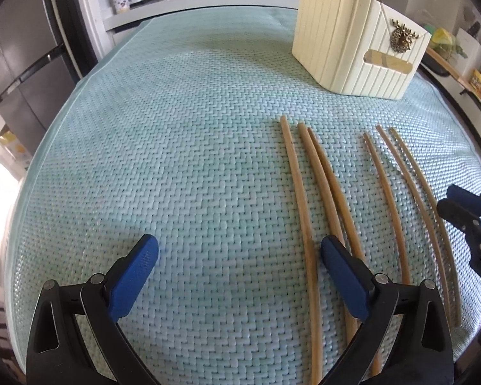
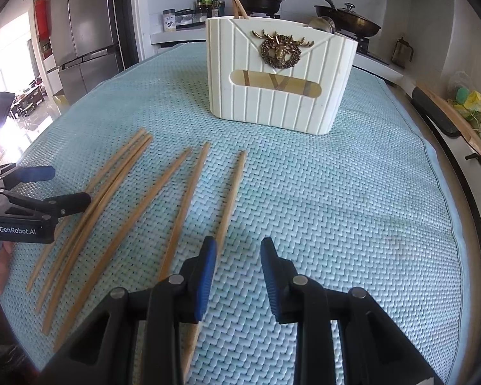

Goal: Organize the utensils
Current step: 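Grasp a wooden chopstick with the left gripper while the right gripper grasps another chopstick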

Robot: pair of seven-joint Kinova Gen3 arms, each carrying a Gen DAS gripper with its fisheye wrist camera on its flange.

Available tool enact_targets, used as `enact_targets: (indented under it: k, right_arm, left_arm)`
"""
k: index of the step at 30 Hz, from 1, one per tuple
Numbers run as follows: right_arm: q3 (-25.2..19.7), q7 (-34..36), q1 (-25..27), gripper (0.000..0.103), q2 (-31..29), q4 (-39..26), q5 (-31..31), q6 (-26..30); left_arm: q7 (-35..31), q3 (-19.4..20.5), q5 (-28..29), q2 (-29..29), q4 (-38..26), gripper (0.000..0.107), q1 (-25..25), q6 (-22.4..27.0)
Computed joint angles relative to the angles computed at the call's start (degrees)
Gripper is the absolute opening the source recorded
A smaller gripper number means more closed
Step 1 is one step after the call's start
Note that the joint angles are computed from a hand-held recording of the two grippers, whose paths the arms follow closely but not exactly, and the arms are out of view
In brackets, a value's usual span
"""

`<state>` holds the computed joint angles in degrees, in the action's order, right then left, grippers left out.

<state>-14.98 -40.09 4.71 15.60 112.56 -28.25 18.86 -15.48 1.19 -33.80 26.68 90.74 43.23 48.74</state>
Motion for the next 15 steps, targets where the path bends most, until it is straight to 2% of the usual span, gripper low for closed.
enact_targets:
  k: [2, 6, 10, 15]
  right_arm:
    - [1.75, -2.3, -2.51, 0.029, 0.97, -2.05, 2.39, 1.51]
    - [0.69, -1.95, -1.86, 0.029, 1.53, -4.15, 1.57, 3.36]
    - [4.82, -7.32, -7.55, 0.029, 2.82, -5.71, 7.32, 3.38]
    - [6.92, -14.17, -11.2, 0.029, 4.77, -7.98, 13.37, 3.22]
  left_arm:
    - [-2.59, 0.59, 1.23, 0.44, -1.19, 0.096, -1.77, 0.05]
    - [-6.53, 0.74, 3.48, 0.82, -2.25, 0.095, -4.01, -0.5]
    - [-8.38, 0.16, 3.84, 1.44, -3.0, 0.094, -4.02, -0.92]
    - [-13.73, 0.99, 5.86, 2.03, -5.22, 0.071, -5.41, -0.98]
